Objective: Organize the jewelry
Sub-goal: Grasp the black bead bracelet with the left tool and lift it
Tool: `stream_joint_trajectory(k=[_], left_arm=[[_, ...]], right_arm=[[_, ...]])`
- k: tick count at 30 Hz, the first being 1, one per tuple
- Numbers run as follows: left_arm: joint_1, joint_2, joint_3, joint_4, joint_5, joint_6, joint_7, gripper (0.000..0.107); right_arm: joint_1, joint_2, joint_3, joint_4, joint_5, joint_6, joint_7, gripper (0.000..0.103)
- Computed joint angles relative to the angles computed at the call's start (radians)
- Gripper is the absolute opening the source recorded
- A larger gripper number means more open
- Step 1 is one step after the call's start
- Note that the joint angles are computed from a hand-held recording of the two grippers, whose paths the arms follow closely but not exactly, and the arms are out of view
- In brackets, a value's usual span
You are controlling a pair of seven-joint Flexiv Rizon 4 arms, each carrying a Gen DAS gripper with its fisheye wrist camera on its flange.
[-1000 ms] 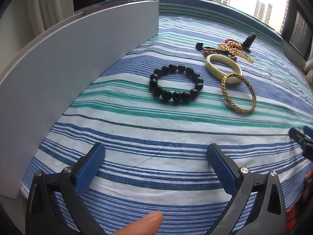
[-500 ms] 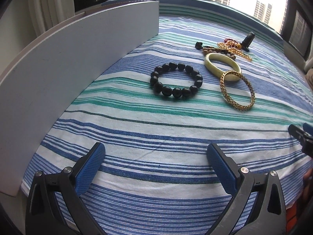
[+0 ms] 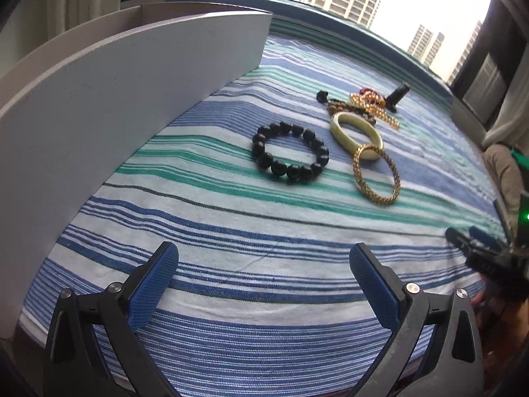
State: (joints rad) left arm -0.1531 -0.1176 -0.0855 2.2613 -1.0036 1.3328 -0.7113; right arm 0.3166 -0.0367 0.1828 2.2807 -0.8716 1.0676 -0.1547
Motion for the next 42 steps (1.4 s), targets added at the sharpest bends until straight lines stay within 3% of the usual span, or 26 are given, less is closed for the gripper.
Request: stream_joint_trajectory(k=[3,5,8,10,18,20,21,22,24,26,29,31,34,36,37,39,42], left_arm=[[0.002,-0.009,-0.006,-0.033,-0.031,0.002,0.03,0.103],[0.007,-0.028,0.012,-0.07,0.094,-0.011,-0.018,0.102],[0.005,-0.08,0.074,-0.167,0.435,-0.046,-0.223,0.102],[0.004,-0.121,0.1,-0.246,0.586,-0.107,-0.328,0.102],[0.013,-0.246,0.108,-0.396,0.829,-0.176,-0.54,0.083],[0.05,-0.233,0.061,-0.367,0.784,-0.152,-0.505,0.069],[0.056,-0.227,0.052,-0.359,0.781,-0.145,-0.493,0.056],[0.067,-0.219,0.036,-0.347,0.766,-0.137,-0.465,0.03],[0.074,-0.206,0.028,-0.338,0.754,-0.151,-0.443,0.01],[0.103,-0.19,-0.004,-0.313,0.677,-0.156,-0.396,0.009],[0.157,-0.138,-0.077,-0.234,0.452,-0.13,-0.251,0.009],[0.159,-0.106,-0.09,-0.201,0.335,-0.115,-0.173,0.009],[0.142,-0.074,-0.076,-0.182,0.23,-0.127,-0.112,0.009],[0.126,-0.057,-0.059,-0.176,0.184,-0.141,-0.081,0.009],[0.115,-0.047,-0.049,-0.17,0.168,-0.141,-0.065,0.009],[0.097,-0.027,-0.03,-0.16,0.137,-0.146,-0.038,0.009],[0.077,0.001,-0.006,-0.146,0.093,-0.162,-0.005,0.009]], right_arm=[[0.0,0.0,0.0,0.0,-0.001,0.001,0.0,0.103],[-0.001,-0.001,-0.001,0.0,-0.001,0.001,0.0,0.103],[0.0,0.0,0.0,0.0,0.0,0.001,0.001,0.103],[-0.001,-0.001,-0.001,-0.001,-0.001,0.002,0.001,0.103],[-0.001,-0.001,-0.001,0.0,0.0,0.004,0.002,0.103],[-0.001,-0.001,-0.001,0.001,0.0,0.005,0.002,0.103],[-0.001,-0.001,0.0,0.0,0.002,0.004,0.001,0.103],[0.0,-0.001,0.0,-0.001,0.005,0.003,0.0,0.103],[0.001,-0.003,0.001,-0.005,0.017,-0.001,-0.01,0.103],[0.007,-0.006,0.007,-0.019,0.066,-0.018,-0.047,0.103],[0.024,-0.008,0.037,-0.081,0.332,-0.074,-0.257,0.103],[0.023,0.003,0.04,-0.084,0.429,0.022,-0.321,0.103],[0.044,-0.028,0.044,-0.168,0.51,0.022,-0.458,0.103],[0.059,-0.078,0.042,-0.243,0.539,0.011,-0.555,0.091],[0.063,-0.112,0.047,-0.292,0.586,-0.007,-0.62,0.073],[0.066,-0.185,0.057,-0.388,0.672,-0.04,-0.726,0.057],[0.084,-0.272,0.049,-0.479,0.702,-0.054,-0.798,0.056]])
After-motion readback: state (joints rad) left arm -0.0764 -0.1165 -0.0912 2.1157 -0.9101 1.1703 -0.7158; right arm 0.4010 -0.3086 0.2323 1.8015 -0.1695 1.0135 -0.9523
